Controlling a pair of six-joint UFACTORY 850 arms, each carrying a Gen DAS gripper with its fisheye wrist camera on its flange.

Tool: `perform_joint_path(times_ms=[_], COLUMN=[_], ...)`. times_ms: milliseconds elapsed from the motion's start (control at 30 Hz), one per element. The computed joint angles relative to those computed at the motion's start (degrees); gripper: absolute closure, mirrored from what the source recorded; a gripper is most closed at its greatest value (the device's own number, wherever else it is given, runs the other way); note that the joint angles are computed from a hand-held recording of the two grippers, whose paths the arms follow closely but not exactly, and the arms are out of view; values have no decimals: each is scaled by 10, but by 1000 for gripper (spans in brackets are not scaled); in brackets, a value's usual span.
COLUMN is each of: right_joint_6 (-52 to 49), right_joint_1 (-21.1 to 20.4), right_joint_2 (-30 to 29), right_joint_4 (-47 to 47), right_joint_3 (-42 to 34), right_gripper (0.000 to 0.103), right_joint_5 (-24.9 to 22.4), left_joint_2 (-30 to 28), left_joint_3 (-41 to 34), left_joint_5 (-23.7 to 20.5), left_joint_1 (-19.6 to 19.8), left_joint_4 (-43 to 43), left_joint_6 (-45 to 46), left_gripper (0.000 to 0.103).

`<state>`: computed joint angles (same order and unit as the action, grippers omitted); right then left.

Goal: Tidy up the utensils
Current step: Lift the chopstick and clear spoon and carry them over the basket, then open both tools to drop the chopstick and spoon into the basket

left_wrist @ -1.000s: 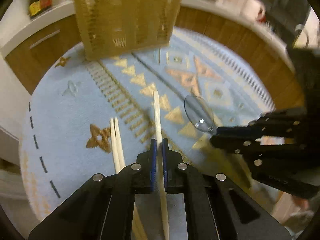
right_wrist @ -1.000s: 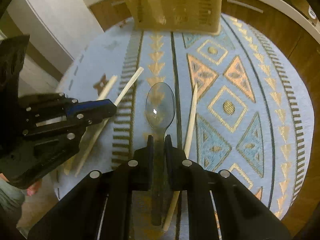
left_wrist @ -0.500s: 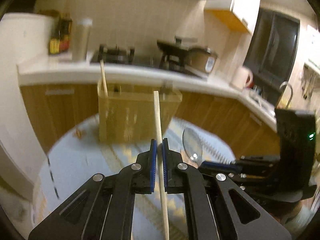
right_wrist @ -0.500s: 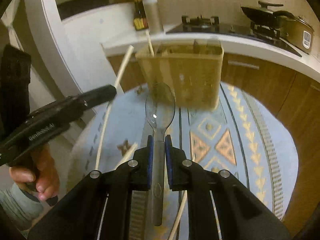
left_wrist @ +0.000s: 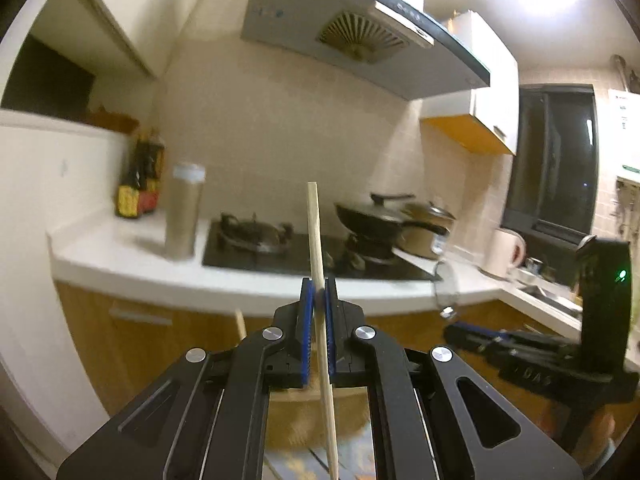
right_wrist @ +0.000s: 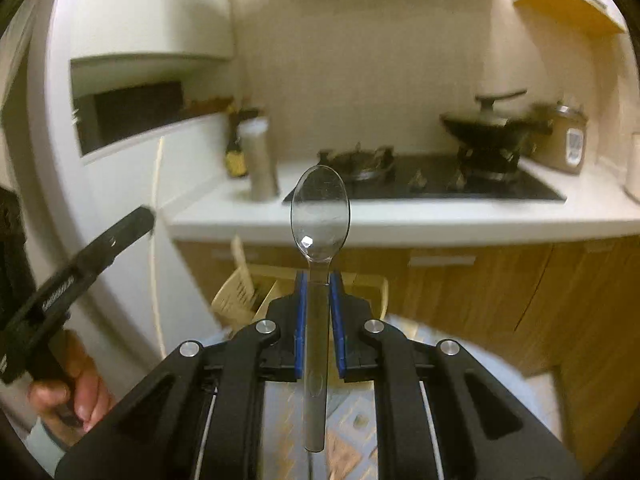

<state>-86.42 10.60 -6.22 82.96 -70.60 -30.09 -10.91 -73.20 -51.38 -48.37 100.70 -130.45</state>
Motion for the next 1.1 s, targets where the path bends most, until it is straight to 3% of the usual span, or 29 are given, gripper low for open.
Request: perform_joint_path(times_ms=[167,333,533,933,1100], right_joint_6=[-74,-251,-362,-438,-504], right_joint_1=[14,23,31,36,35], right_joint_2=[-43,-76,-102,-129,-119], right_joint_4=[96,272,369,437,499], right_joint_3=[-41,-51,-50,-45,-17], right_gripper=[93,93,93,93,93], right_joint_5=[37,19,8,-4,-32], left_joint_2=[-15,-32,-45,-78,-75], left_joint_3=[-8,-11,-7,-6,9], left_joint_5=[4,3,-2,-46,-17], left_joint_1=[35,62,84,95,101], left_joint_4=[53,95,130,114,134], left_joint_6=[-46,-75,-112,-113,-127], left_gripper=[100,99,99,99,98])
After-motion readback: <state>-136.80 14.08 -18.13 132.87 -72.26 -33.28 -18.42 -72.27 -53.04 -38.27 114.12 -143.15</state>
